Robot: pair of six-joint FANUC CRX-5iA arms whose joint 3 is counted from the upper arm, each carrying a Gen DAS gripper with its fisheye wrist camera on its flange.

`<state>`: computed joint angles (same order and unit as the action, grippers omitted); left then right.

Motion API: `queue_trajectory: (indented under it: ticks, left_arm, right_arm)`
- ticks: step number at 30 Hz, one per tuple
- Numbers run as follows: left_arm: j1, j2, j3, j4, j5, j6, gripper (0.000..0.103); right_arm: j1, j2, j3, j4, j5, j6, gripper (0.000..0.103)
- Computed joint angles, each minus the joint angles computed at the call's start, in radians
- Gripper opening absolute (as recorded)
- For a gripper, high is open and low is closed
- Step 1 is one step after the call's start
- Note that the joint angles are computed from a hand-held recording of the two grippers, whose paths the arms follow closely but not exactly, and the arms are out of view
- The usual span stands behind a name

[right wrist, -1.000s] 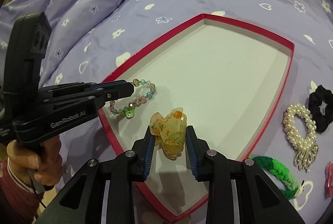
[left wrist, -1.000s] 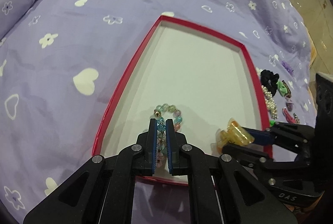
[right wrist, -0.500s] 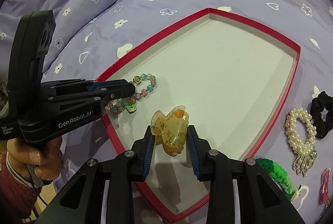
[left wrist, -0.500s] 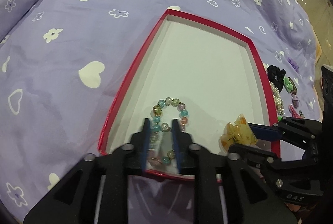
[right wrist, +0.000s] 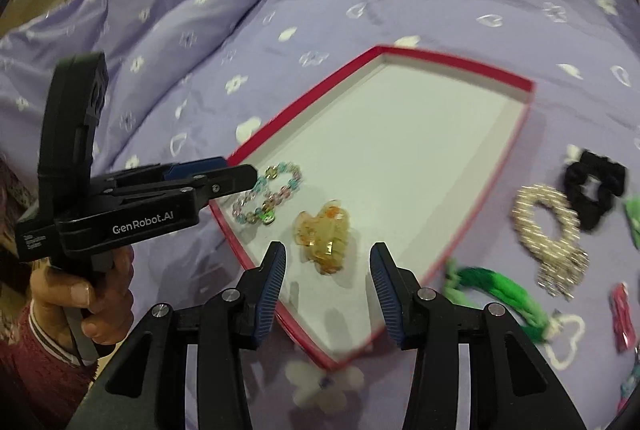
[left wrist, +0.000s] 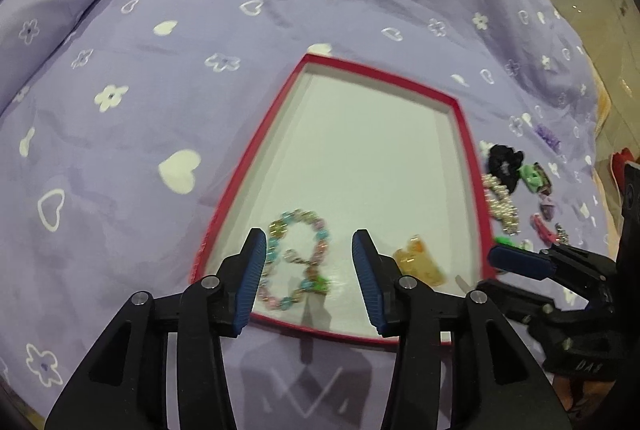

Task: Organize jewelry
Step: 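Carry both items into the red tray and open both tools to release them, then grasp the black scrunchie with the left tool while the right tool grasps the gold watch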

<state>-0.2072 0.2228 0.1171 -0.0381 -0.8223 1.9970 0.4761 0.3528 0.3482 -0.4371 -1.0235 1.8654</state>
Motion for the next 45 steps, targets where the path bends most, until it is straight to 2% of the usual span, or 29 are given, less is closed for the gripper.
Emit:
queue_trajectory:
  ticks: [10,23,34,39,45]
  left_arm:
    - [-0.075,0.060,0.106,0.019,-0.012,-0.048,0.046]
    - [-0.157,0.171,0.270,0.043,-0.066,-0.122,0.048]
    - [-0.191,0.301,0.454,0.069,-0.133,-0.201,0.048]
    - [-0.199,0.394,0.591,0.080,-0.184,-0.237,0.048]
    - [-0.205,0.534,0.802,0.087,-0.279,-0.261,0.048]
  right_arm:
    - [-0.114,-0.114,-0.121,-0.003,0.099,-0.066,0.046]
    - [-0.226,-0.169,-0.189,0.018,0.164,-0.120,0.047]
    - [-0.293,-0.132,-0.156,0.060,0.193,-0.136,0.044]
    - [-0.312,-0.078,-0.096,0.089,0.183,-0.133,0.029]
    - [-0.318,0.001,-0.001,0.120,0.147,-0.125,0.025]
